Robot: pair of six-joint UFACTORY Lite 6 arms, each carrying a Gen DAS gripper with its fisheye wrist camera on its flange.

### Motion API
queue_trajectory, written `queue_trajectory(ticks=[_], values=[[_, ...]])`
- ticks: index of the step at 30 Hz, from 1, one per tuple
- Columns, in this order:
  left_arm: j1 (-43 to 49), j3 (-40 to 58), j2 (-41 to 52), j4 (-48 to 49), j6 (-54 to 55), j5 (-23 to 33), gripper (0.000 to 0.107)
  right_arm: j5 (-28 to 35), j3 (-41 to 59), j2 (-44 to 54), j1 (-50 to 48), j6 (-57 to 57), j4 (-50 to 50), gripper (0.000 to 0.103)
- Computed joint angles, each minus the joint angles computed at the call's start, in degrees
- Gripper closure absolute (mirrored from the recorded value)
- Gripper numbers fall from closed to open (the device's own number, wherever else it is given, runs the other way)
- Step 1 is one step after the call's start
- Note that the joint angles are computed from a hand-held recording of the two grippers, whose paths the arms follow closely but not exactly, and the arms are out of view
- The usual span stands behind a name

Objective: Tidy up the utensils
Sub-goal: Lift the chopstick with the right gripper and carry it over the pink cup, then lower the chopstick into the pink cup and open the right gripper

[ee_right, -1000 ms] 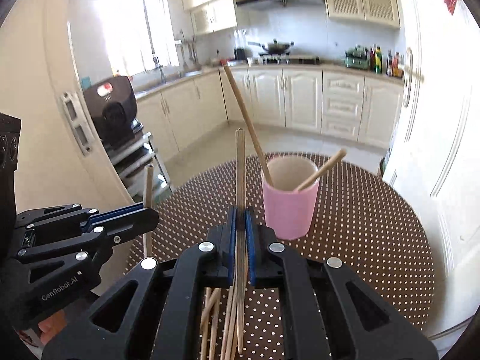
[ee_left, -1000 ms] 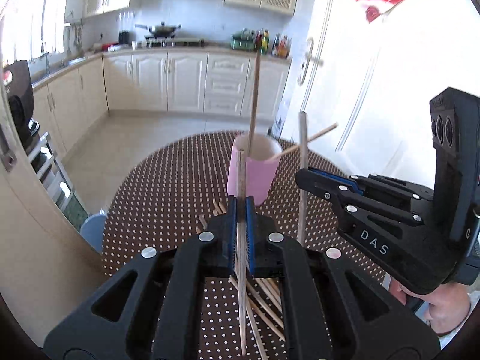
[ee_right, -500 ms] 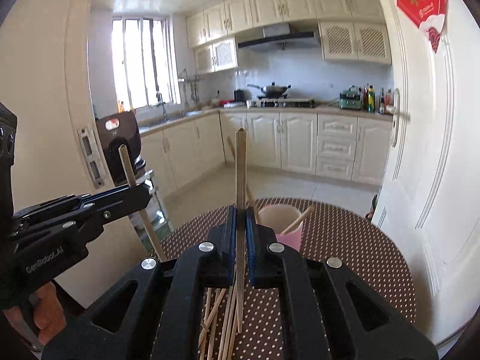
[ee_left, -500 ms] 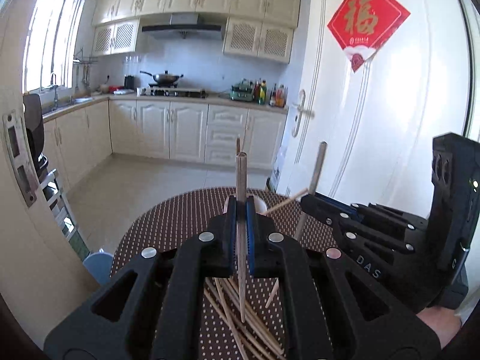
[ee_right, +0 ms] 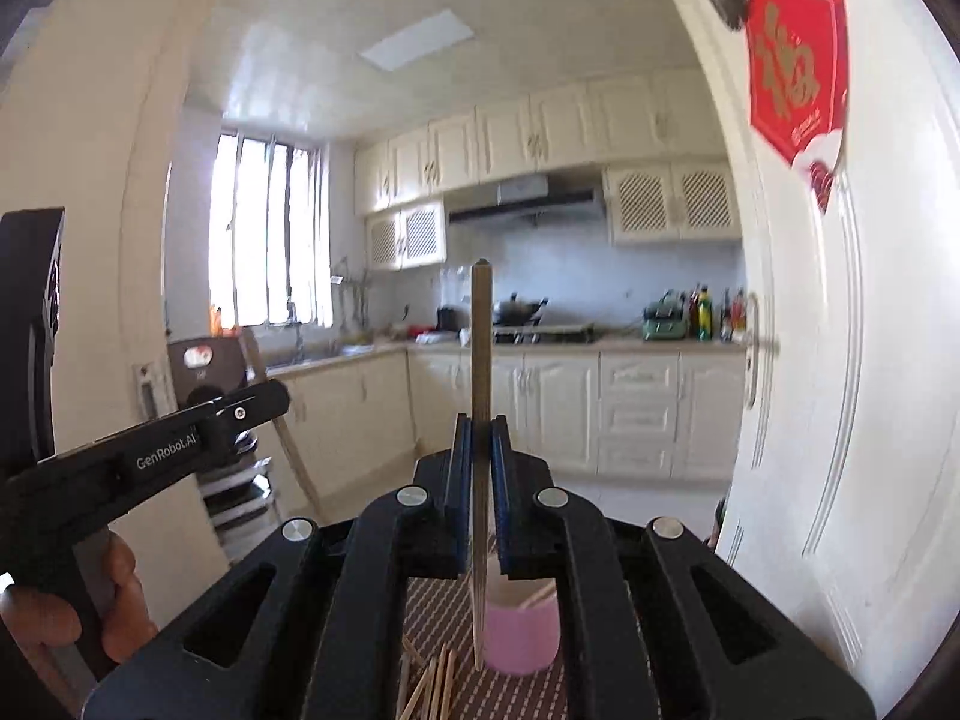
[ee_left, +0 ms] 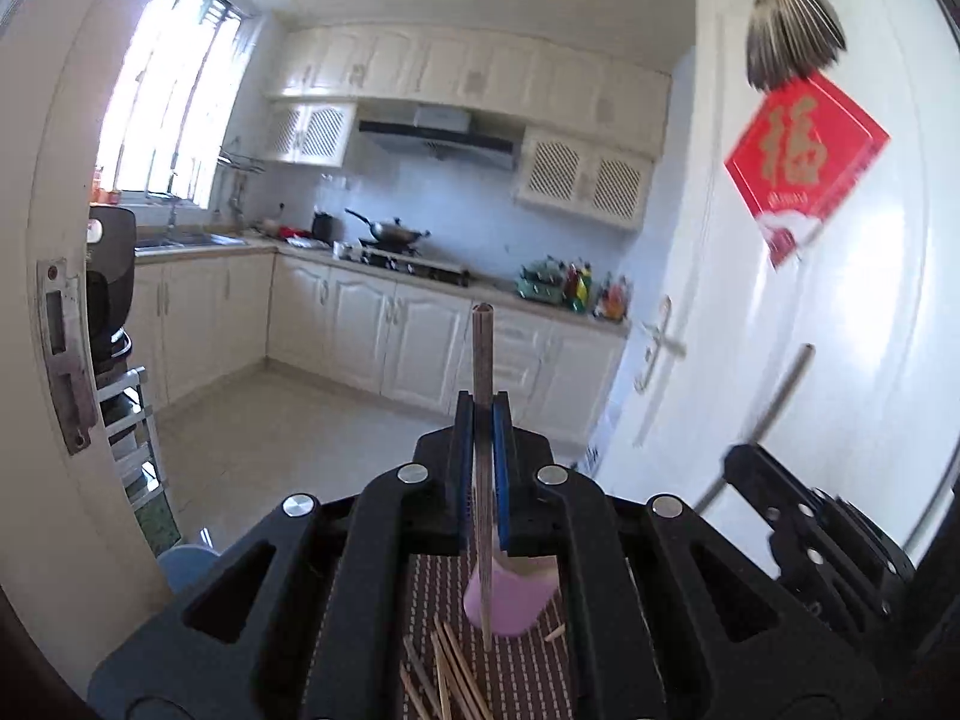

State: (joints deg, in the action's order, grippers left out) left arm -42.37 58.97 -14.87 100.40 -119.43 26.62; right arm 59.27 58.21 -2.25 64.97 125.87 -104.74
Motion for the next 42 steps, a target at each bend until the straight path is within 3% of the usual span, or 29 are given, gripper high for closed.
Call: queue_trajectory(ticks=[7,15,27,34,42], values=[[2.52,1.45,4.72,15.82,-16.94,3.69,0.101,3.57,-0.99,3.17,-3.46,7.93,-8.25,0.098],[6.75,6.92,11.62,28.56,-31.78,2.92,0.101,3.41,1.42,7.5,-7.67,10.31,-12.72,0.098],[7.03,9.2,16.44,34.21,-38.09,5.76,0.1,-2.5,0.4,9.2,-13.53,15.53,-15.94,0.098],[7.53,9.59,18.77,35.71,-40.13,3.33,0.1,-4.16,0.27,10.05,-14.13,16.22,-15.48,0.098],[8.73,10.06,20.36,39.99,-40.59,-3.25,0.1,-5.85,0.13,10.71,-14.1,17.07,-14.35,0.098]])
